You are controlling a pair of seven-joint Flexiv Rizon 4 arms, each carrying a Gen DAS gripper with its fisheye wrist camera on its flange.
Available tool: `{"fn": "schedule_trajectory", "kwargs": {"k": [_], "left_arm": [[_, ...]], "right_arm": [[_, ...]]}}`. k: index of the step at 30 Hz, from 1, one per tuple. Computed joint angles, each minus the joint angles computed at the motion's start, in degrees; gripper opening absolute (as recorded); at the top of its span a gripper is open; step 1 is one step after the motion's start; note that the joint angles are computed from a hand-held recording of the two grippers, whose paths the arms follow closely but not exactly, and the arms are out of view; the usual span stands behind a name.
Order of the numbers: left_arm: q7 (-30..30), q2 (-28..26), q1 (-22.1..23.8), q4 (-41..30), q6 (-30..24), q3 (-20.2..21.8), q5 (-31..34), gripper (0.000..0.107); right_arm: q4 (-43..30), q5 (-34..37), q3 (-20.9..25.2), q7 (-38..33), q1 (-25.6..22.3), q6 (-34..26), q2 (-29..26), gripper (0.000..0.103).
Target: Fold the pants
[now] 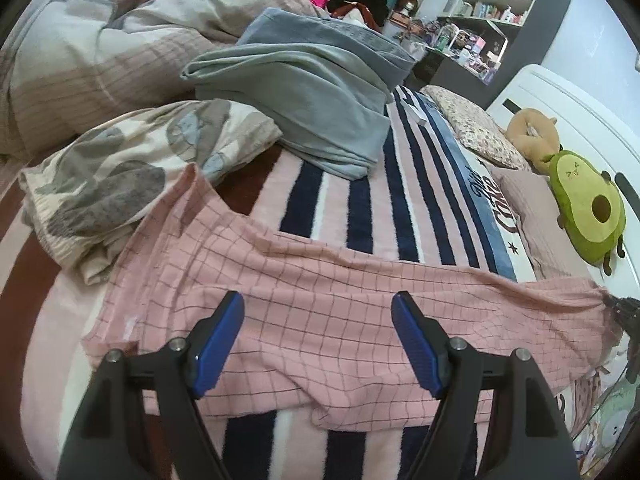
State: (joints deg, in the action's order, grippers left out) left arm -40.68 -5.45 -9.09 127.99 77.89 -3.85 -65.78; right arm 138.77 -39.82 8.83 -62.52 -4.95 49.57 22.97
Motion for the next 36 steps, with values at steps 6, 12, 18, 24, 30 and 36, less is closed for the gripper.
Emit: {"fn": "schedule_trajectory", "kwargs": {"k": [6,12,18,24,30,36], "left_arm": [[-0.32,1.14,0.24,2.17,1.83,0.95,-1.39,0.073],[2.55,3.10,0.07,4.57,0.79,2.02,-8.76,0.078],[2.45,5.26,-0.11,7.88,-1.83,3.39,-12.82,0.079],[2.61,4.28,0.42,9.53,-3.98,3.81,-12.55,0.079],[6.36,1.21,0.98,6.93,-0.90,2.93,-14.69,0.016],[3.91,-1.29,2.17,4.29,6.95,3.10,-3.81,0.003]], "right_arm": [[-4.89,-4.45,-0.76,5.07,-1.18,-1.27,-5.56,0.004],[-6.35,-6.08,-3.30,9.31,-1.44,0.33,-11.33,0.008],[-2.57,-7.13,-2.41,15.31,-1.58,4.92,-6.98,0.047],[1.20,0.01,0.93,14.09,2.48,12.19,-0.47,0.051],[0.99,5.13,4.13,11.76,6.78,13.43,-0.38,0.051],[0.18,5.00,5.24,13.19,8.19,14.63,-1.87,0.051]]}}
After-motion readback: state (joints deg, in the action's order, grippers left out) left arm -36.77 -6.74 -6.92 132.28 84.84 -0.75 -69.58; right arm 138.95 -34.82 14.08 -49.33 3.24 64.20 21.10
